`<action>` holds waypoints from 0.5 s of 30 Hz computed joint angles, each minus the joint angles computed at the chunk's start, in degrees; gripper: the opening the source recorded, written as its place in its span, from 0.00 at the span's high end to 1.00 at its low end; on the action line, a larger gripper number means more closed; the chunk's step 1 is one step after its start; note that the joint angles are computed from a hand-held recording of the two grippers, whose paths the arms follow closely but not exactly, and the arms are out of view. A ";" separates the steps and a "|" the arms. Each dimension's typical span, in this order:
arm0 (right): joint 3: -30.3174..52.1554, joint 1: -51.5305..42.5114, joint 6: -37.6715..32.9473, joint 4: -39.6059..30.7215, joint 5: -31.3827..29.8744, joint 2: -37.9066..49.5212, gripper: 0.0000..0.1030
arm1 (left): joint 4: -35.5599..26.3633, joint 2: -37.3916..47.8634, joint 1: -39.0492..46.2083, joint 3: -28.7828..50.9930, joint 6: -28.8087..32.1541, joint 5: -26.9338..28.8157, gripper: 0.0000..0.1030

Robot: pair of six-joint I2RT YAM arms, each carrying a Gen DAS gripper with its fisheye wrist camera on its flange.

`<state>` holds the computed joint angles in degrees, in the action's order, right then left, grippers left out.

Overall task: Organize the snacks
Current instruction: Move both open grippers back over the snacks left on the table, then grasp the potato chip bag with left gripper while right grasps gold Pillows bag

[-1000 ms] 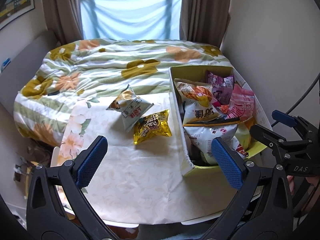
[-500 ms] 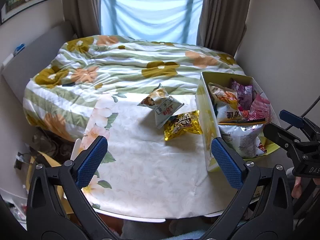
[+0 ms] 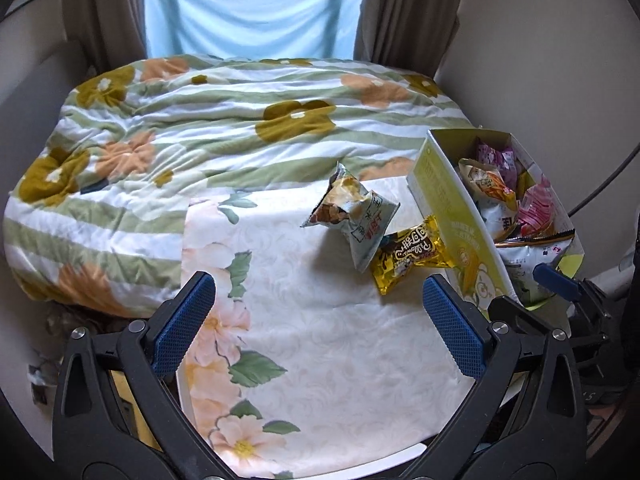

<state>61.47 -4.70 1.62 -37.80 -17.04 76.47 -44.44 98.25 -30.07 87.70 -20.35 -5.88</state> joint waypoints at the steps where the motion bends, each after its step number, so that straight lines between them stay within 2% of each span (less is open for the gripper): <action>1: -0.70 1.32 2.49 1.20 1.76 0.44 0.01 | 0.28 1.43 1.23 1.05 2.02 1.54 0.00; 7: -5.58 7.17 19.94 11.33 9.78 5.84 0.01 | 0.34 17.00 7.08 14.55 13.59 14.18 0.00; 11: -8.11 9.39 29.04 18.74 15.32 10.58 0.01 | -3.46 30.95 7.85 28.91 18.32 18.59 0.00; 15: -8.79 10.28 33.78 23.86 20.79 15.50 0.01 | -9.79 45.23 8.14 46.26 20.62 22.48 0.00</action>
<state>52.68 5.58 35.41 -13.94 3.76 91.97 -54.23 143.48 -21.93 133.96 0.26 16.60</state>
